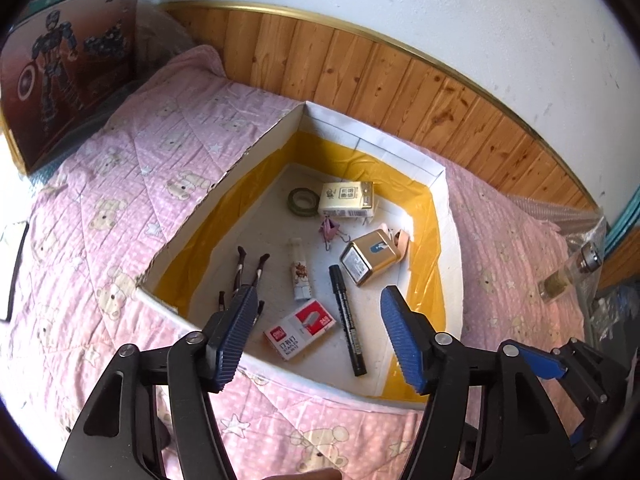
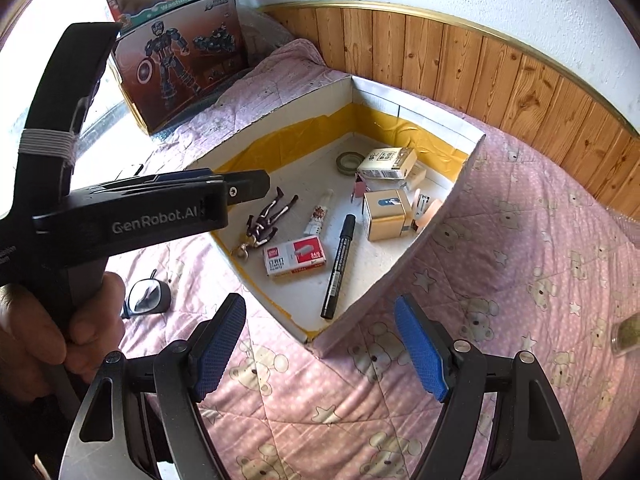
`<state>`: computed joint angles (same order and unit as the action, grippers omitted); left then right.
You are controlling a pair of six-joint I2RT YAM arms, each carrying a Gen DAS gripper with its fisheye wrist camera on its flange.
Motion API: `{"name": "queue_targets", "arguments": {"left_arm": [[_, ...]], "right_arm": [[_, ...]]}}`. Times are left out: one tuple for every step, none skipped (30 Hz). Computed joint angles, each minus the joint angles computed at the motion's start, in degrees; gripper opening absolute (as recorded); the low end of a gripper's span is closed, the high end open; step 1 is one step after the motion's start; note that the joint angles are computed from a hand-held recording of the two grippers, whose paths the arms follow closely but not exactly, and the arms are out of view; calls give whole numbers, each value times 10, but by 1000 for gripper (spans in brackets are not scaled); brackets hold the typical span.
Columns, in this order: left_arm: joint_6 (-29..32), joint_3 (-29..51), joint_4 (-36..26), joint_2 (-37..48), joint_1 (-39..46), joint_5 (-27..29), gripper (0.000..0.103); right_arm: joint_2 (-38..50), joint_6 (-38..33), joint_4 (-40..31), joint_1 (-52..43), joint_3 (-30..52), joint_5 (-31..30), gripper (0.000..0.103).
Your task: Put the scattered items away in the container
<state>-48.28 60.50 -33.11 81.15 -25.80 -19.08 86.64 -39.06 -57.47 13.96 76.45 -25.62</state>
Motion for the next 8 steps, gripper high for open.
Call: {"name": "queue_targets", "arguments": {"left_arm": [[-9,-2,-2,-2,-6,-5,68],[-15,-4,-4,-3,-13,-13,68],[-19,-4,-5,-3,-20,-20,68],[-21,-4,-6,-4,-26,-27,68],[-24,-2,-11,-4,-37,-41,68],[-26,1,-14,-4,-45,-52,68],[-26,4,-18,-4,-51,-61,68],[-27,6,-23,-5,-57,-68,68]], "right_arm": [[-6,0,1,0,-5,2,78],[-10,-1,2,0,-8,3,78],[-13,0,1,0,-11,4,78],[-18,1,4,3,-15,6,78],[-22,2,5,4,-19,7,78],[-27,3,8,6,-23,10,78],[-32,3,9,8,-26,12,78],[-36,4,10,9,-29,13,78]]}}
